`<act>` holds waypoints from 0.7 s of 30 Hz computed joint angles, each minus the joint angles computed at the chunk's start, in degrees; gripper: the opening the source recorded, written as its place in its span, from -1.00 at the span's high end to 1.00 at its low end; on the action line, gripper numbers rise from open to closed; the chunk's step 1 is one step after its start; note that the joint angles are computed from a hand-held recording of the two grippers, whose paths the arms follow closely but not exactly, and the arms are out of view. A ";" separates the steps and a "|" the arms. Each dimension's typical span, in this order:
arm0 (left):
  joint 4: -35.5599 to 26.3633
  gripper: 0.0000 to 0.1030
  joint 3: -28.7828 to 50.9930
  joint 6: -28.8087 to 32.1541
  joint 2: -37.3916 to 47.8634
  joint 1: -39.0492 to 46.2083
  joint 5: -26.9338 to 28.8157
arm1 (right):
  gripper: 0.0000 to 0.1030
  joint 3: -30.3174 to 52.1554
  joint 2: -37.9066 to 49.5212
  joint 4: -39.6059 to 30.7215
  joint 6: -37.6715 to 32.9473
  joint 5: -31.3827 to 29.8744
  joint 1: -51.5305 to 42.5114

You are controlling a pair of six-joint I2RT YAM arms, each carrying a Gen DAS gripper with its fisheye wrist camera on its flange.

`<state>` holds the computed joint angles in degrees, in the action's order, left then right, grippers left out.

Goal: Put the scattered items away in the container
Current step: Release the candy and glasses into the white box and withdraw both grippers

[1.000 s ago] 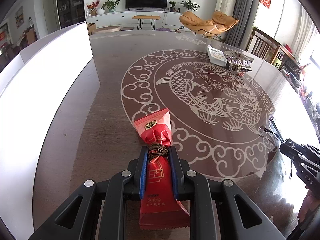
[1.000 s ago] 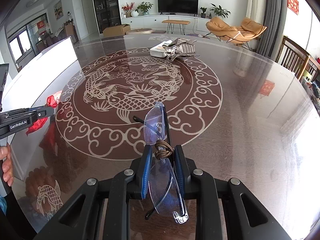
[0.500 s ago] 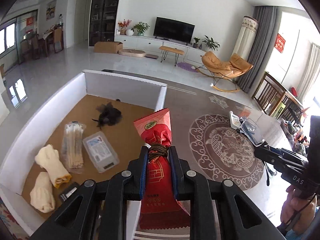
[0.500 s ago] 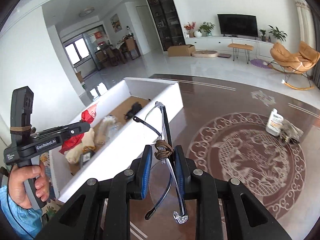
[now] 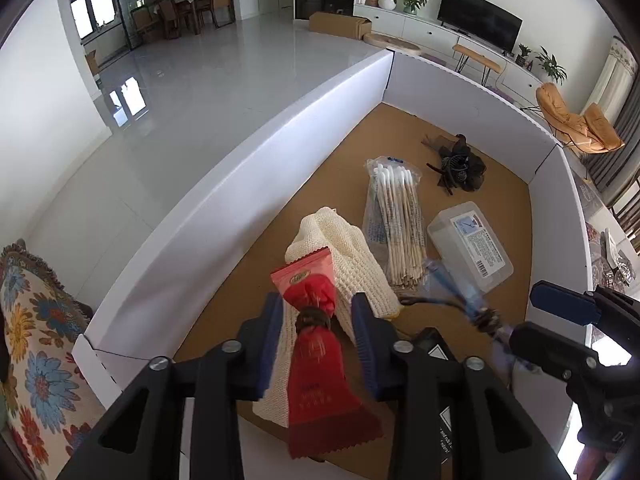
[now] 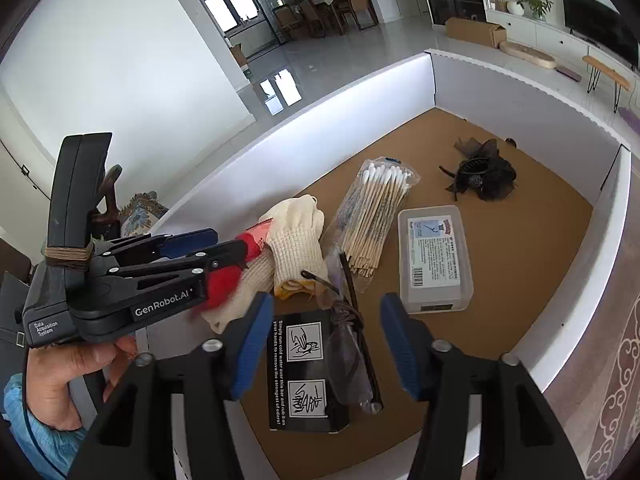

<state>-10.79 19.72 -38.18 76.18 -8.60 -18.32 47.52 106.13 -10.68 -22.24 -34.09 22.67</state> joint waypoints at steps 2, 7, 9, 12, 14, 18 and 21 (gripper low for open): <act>-0.38 -0.73 -1.08 -3.00 -2.33 -3.03 -3.92 | -0.34 -2.15 -1.32 1.15 -1.64 -2.57 -2.93; -10.58 -0.73 4.68 -13.55 -6.55 -20.63 -15.55 | -0.34 -7.40 -7.69 -0.23 -14.86 -8.01 -19.61; -13.96 -0.74 10.13 -17.61 -3.73 -29.38 -19.75 | -0.36 -7.12 -6.14 -2.28 -22.95 -10.46 -29.62; -11.89 -0.90 19.24 -18.53 5.46 -39.64 -21.49 | -0.37 -2.35 1.90 -4.52 -33.55 -10.10 -45.15; -7.64 -1.00 26.26 -16.48 14.79 -43.37 -19.84 | -0.37 3.43 9.75 -2.95 -36.23 -7.14 -53.45; -1.76 -1.00 44.80 -8.12 37.75 -46.06 -13.68 | -0.37 22.68 25.63 -5.82 -35.02 -1.43 -64.61; -5.19 -1.00 62.14 -3.55 53.97 -46.73 -12.68 | -0.38 40.48 34.92 -14.20 -32.96 0.31 -68.96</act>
